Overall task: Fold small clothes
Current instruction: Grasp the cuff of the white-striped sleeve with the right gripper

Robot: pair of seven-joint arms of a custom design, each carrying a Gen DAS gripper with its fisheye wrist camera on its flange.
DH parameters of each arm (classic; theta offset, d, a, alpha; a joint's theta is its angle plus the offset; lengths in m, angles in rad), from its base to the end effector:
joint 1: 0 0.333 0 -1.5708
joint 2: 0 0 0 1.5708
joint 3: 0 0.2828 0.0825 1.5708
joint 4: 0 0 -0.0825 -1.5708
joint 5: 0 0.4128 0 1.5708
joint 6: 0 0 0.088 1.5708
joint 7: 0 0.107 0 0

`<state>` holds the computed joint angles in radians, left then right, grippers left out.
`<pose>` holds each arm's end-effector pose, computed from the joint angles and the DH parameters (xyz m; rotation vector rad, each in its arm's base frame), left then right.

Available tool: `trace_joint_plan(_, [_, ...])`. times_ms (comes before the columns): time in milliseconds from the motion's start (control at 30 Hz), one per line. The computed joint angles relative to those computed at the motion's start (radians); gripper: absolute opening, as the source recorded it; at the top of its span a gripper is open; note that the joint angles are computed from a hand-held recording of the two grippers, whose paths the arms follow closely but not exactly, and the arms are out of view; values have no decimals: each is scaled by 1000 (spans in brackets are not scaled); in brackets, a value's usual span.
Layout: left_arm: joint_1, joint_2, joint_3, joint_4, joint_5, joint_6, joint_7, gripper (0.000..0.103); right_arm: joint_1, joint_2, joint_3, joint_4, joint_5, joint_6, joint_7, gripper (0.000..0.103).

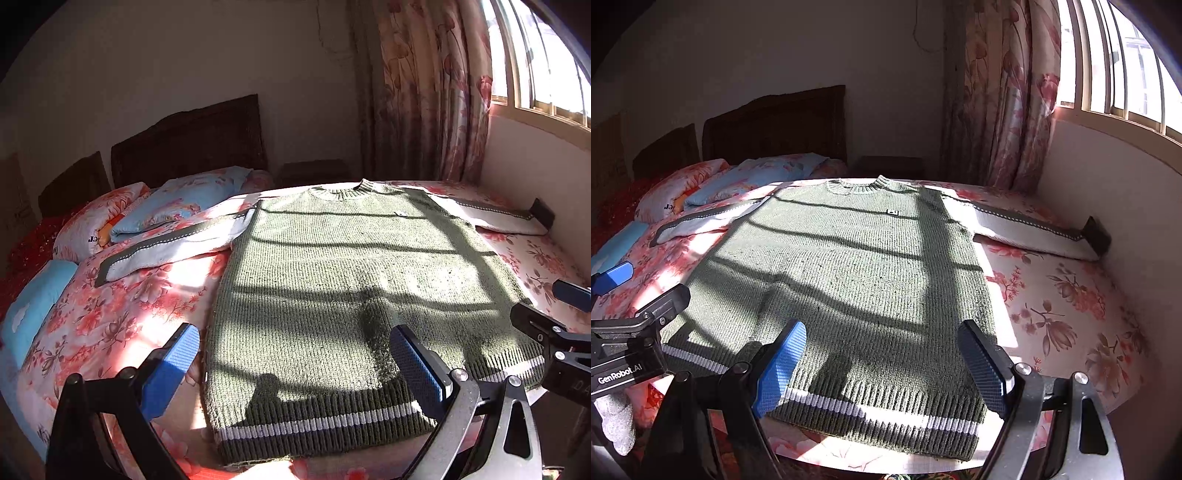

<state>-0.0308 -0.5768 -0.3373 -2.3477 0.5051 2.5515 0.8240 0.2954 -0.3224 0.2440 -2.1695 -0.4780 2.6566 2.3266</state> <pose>0.4401 -0.1990 0.5803 -1.6607 1.5960 -0.6679 0.4576 0.3028 0.5744 -1.7728 1.5441 -0.6998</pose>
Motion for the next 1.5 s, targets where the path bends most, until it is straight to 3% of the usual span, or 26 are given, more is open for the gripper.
trace_joint_plan(167, [-30,252,61,215,-67,-87,171,103,-2,95,-102,80,174,-36,-94,85])
trace_joint_plan(333, [-32,505,86,456,42,-129,169,103,-61,268,-204,254,396,-82,-147,80])
trace_joint_plan(433, [-59,620,129,575,4,-161,206,103,-113,387,-243,372,571,-105,-172,70])
trace_joint_plan(500, [-70,658,154,611,-44,-152,233,103,-139,437,-253,419,616,-81,-156,58])
trace_joint_plan(667, [-73,685,190,621,-132,-116,276,103,-173,546,-285,538,561,-58,-47,56])
trace_joint_plan(733, [-61,700,191,627,-228,-120,349,103,-182,590,-295,588,535,-49,-28,51])
trace_joint_plan(767, [-52,706,190,630,-290,-120,383,103,-188,614,-296,618,532,-51,-21,51])
trace_joint_plan(867, [-51,700,197,620,-326,-100,393,103,-186,681,-308,715,492,-90,4,49])
trace_joint_plan(967, [-63,698,202,614,-286,-99,369,103,-149,712,-349,764,374,-137,86,25])
trace_joint_plan(1033, [-61,696,203,607,-292,-88,370,103,-148,693,-351,720,349,-90,127,11])
trace_joint_plan(1100, [-59,695,205,604,-298,-85,375,103,-159,665,-344,670,352,-32,141,6])
trace_joint_plan(1267, [-62,715,207,633,-287,-107,357,103,-120,642,-367,643,218,87,188,5])
trace_joint_plan(1400, [-62,716,208,635,-286,-107,355,103,-69,666,-350,734,114,126,113,5])
trace_joint_plan(1500, [-62,715,208,633,-287,-104,358,103,-28,739,-275,876,102,118,-133,5])
